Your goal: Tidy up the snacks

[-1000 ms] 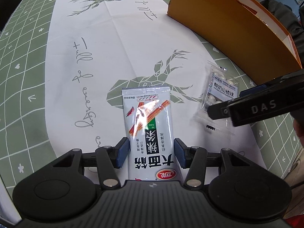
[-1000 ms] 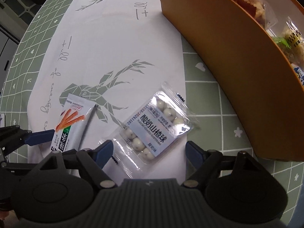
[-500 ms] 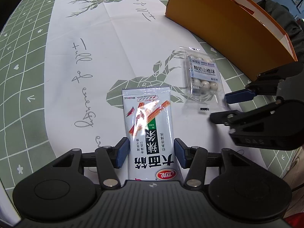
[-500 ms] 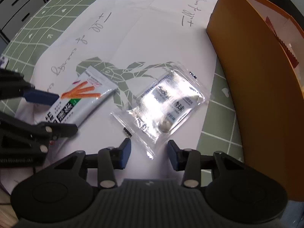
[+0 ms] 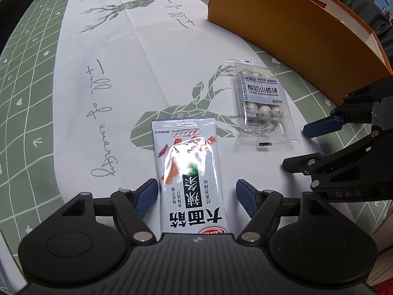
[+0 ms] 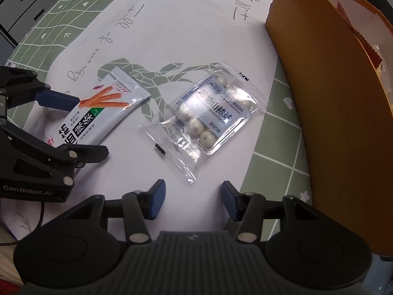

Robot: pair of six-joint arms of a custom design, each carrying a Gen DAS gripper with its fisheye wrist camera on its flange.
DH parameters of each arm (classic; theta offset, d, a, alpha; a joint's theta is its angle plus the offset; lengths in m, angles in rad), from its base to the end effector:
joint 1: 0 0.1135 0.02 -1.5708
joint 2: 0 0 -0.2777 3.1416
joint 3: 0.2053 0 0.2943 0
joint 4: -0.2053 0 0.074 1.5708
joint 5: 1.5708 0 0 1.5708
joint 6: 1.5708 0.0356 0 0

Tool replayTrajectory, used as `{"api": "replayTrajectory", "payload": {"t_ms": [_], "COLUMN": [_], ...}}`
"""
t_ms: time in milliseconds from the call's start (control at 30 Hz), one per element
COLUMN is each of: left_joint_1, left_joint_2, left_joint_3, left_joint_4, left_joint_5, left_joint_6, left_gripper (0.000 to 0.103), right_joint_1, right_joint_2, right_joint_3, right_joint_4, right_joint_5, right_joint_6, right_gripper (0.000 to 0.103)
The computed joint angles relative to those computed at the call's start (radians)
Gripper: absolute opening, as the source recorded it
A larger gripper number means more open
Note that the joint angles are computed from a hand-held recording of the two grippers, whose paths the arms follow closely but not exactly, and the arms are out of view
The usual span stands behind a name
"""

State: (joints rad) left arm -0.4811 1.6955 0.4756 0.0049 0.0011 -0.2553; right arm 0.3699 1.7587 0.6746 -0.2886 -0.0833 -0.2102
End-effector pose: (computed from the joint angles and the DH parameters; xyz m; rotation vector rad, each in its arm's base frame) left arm 0.2199 -0.1148 0.0364 0.3162 2.7864 -0.1829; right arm 0.2611 0.1044 0.0524 -0.8546 2.8207 0.1458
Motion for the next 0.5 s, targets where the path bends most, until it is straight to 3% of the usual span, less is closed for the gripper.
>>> {"api": "replayTrajectory", "payload": {"t_ms": [100, 300, 367, 433, 500], "left_joint_1": [-0.005, 0.013, 0.024, 0.032, 0.037], "left_joint_2": [-0.003, -0.014, -0.01, 0.002, 0.017], "left_joint_3": [-0.002, -0.01, -0.006, 0.0, 0.01], "left_joint_4": [0.002, 0.005, 0.007, 0.016, 0.023], "left_joint_5": [-0.02, -0.017, -0.025, -0.044, -0.059], "left_joint_6": [0.007, 0.021, 0.019, 0.022, 0.021], "left_gripper": [0.073, 0.064, 0.064, 0.063, 0.062], "right_joint_1": [0.001, -0.027, -0.058, -0.088, -0.093], "right_joint_2": [-0.035, -0.003, 0.014, 0.014, 0.014], "right_joint_3": [-0.019, 0.029, 0.065, 0.091, 0.111], "right_joint_4": [0.0, -0.044, -0.083, -0.101, -0.092], "right_joint_5": [0.002, 0.011, -0.03, -0.081, -0.09], "right_joint_6": [-0.003, 0.001, 0.045, 0.118, 0.189], "right_gripper": [0.038, 0.034, 0.043, 0.06, 0.064]}}
